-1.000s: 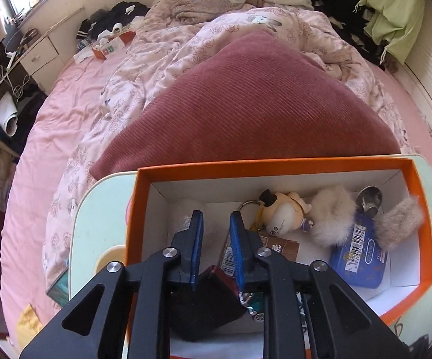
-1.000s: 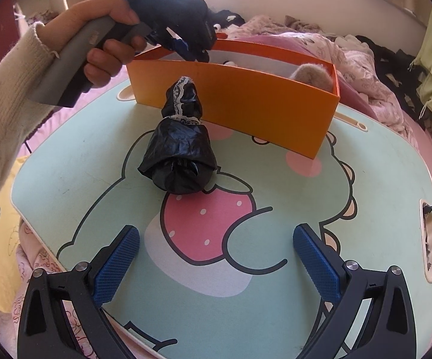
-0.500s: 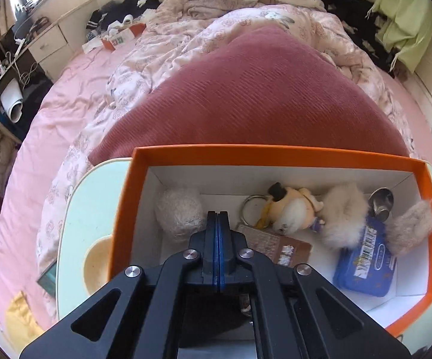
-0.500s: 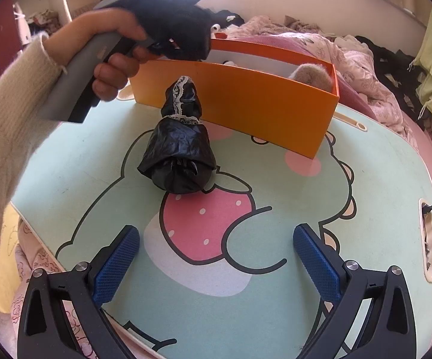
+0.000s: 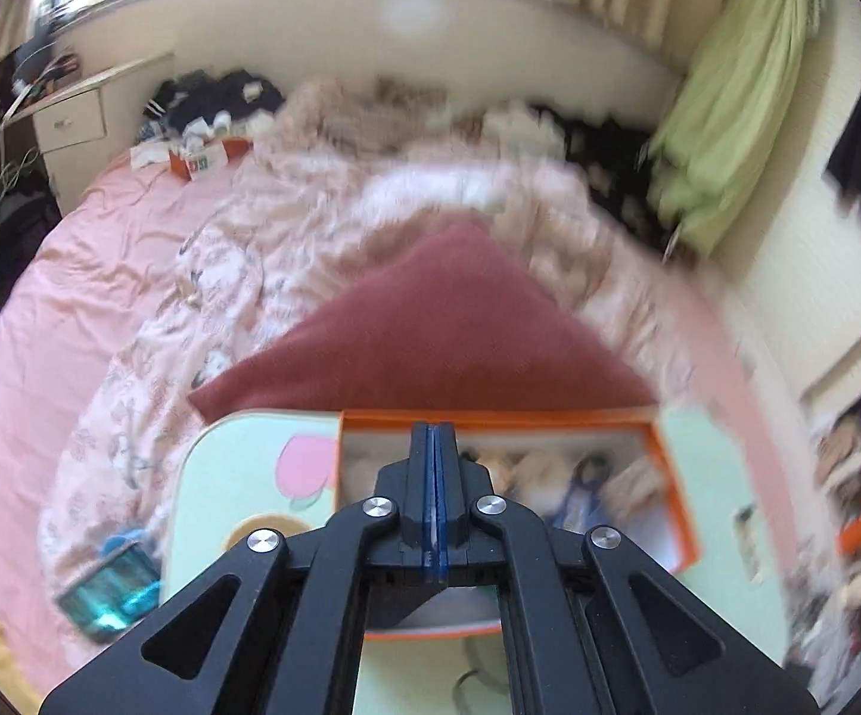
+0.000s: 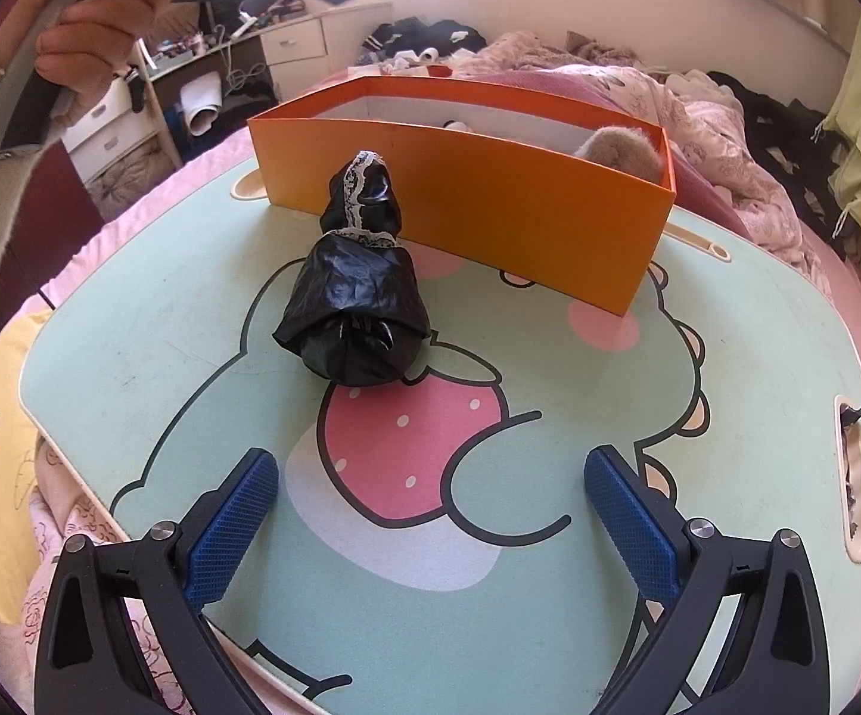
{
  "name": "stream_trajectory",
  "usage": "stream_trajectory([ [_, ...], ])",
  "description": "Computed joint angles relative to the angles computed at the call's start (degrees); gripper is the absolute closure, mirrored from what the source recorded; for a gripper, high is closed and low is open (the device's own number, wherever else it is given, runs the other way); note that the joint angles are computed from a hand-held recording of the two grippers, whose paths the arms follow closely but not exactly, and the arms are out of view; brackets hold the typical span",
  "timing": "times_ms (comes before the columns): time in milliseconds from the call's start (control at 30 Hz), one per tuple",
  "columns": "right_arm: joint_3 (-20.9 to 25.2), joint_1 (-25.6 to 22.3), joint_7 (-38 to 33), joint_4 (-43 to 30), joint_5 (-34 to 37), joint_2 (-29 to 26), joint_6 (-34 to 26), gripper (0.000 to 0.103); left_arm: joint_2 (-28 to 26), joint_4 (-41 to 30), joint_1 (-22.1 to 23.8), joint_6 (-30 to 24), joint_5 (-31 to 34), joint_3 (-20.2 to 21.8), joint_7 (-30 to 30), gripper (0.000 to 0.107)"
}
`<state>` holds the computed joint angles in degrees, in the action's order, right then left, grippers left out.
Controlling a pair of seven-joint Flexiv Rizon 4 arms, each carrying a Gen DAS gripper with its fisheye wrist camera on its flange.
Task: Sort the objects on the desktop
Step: 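Reach into the orange box and grasp the clear plastic bag with the left gripper, then lift the clear bag out and place it on the table with the left gripper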
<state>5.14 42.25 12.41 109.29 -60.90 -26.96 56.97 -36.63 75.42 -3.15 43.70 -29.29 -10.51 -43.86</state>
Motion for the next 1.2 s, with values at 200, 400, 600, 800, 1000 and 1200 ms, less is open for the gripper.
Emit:
stream_trajectory([
  [200, -0.1, 0.0, 0.3, 0.2, -0.3, 0.1, 0.2, 0.0, -9.9, -17.0, -7.8, -13.4, 19.1, 8.4, -10.2, 0.086],
  [400, -0.3, -0.2, 2.2, 0.8, -1.8, 0.4, 1.0, 0.0, -12.3, -19.7, -9.7, -14.2, 23.7, 9.0, -15.2, 0.078],
  [600, -0.1, -0.4, 2.7, 0.9, -2.4, 0.4, 1.2, 0.0, -11.8, -15.7, -11.2, -6.2, 26.3, 8.7, -17.8, 0.064],
  [800, -0.3, -0.5, 4.2, 1.2, -3.6, 0.5, 1.8, 0.0, -12.0, -15.9, -9.7, -5.0, 25.5, 7.7, -17.8, 0.091],
  [1000, -0.3, -0.7, 5.2, 1.4, -4.5, 0.5, 2.3, 0.0, -7.4, -8.2, -1.0, -4.8, 9.8, -1.3, -8.5, 0.092],
  [1200, 0.0, -0.6, 4.8, 1.0, -4.2, 0.3, 1.8, 0.0, 5.0, 11.8, 8.1, -4.0, -10.6, -7.0, 6.8, 0.091],
])
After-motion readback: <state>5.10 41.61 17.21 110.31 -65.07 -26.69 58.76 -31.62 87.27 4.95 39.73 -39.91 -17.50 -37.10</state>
